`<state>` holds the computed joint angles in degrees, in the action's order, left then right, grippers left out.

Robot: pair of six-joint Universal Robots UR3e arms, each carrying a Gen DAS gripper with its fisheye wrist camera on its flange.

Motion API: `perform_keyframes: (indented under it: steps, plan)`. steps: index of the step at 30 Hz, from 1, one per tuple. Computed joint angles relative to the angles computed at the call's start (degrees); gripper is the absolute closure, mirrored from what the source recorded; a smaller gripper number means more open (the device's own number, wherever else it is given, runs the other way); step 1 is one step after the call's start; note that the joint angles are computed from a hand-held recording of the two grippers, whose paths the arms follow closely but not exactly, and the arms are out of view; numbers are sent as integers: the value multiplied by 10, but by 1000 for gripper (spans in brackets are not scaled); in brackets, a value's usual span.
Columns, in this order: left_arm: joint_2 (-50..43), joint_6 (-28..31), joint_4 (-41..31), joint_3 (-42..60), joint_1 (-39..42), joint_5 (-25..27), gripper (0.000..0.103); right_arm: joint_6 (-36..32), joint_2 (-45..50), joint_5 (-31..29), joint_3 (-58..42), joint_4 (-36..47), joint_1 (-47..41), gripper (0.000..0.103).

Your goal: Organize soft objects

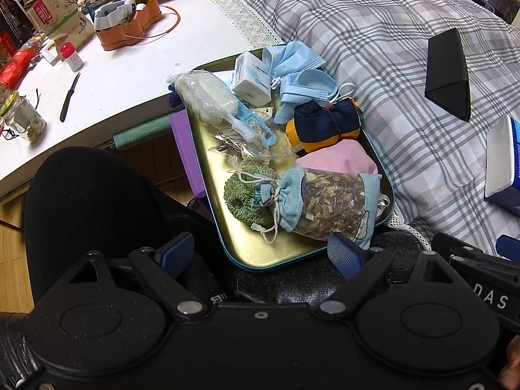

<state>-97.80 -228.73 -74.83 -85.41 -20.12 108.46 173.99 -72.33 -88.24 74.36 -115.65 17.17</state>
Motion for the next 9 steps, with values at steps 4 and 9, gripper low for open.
perform_keyframes:
  steps: [4,9]
  plan:
    - [1,-3,-2,0,-1,2,17,0,0,0,0,0,0,19]
    - [0,-14,-9,4,-6,7,17,-1,-1,0,1,0,-1,19]
